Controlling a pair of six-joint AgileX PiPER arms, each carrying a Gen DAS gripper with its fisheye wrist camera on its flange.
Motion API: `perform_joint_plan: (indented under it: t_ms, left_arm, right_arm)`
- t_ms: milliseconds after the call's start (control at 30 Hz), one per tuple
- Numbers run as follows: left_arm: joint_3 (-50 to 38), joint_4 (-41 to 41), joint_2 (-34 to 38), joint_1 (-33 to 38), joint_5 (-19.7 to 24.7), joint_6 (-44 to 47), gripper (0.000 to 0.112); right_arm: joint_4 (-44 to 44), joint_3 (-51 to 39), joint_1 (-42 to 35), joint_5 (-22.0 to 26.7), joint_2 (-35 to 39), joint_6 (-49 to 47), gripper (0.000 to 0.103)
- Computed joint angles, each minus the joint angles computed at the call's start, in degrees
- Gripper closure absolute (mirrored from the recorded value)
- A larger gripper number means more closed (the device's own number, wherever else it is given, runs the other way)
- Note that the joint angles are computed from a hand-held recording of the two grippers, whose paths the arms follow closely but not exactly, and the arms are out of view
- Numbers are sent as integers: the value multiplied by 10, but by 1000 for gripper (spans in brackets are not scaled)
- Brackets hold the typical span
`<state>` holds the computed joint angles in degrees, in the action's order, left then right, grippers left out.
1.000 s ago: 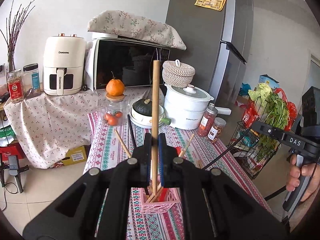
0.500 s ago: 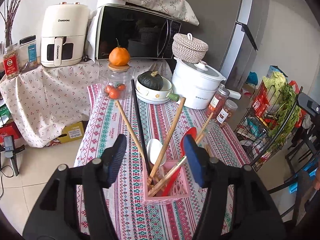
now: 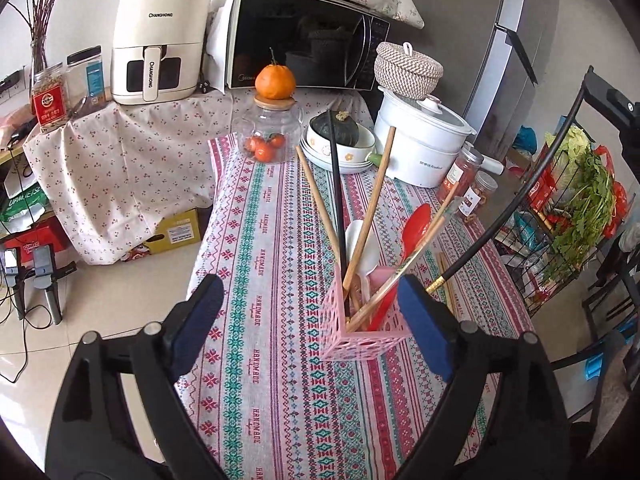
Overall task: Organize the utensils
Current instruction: 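Lower the held chopstick into the pink basket and open the right gripper, then withdraw both grippers from the basket over the last two chopsticks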
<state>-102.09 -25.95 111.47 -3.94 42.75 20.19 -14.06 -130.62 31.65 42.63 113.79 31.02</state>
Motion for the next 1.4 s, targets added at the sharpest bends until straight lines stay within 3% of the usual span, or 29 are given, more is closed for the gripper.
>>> perform_joint_plan:
  t_ms: [133, 367, 467, 533, 600, 733, 900, 1067, 1200, 1267, 1400]
  left_arm:
    - [7, -18, -3, 7, 17, 24, 23]
    - [12, -17, -4, 4, 18, 32, 20]
    - [8, -12, 0, 0, 19, 20, 20]
    - [8, -10, 1, -3, 18, 14, 19]
    - [10, -8, 0, -6, 16, 10, 18]
    - [17, -4, -4, -10, 11, 4, 16]
    - [26, -16, -15, -16, 10, 7, 15]
    - [47, -13, -42, -40, -2, 5, 10]
    - [50, 19, -56, -73, 1, -17, 10]
    - [47, 47, -59, -93, 4, -39, 10]
    - [49, 82, -62, -130, 1, -55, 10]
  right_arm:
    - [13, -58, 2, 29, 40, -16, 99]
    - [60, -197, -7, 129, 137, -52, 99]
    - [81, -216, -16, 144, 158, -58, 97]
    - [96, -162, -22, 110, 136, -58, 96]
    - [111, -132, -29, 94, 121, -60, 88]
    - [112, -27, -34, 31, 57, -57, 48]
    - [105, 78, -50, -12, -13, -43, 34]
    - [52, 156, -70, -6, -60, 9, 19]
    - [25, 196, -88, 26, -81, 35, 15]
    - [13, 211, -97, 45, -87, 41, 5]
    - [-20, 261, -109, 56, -112, 58, 1]
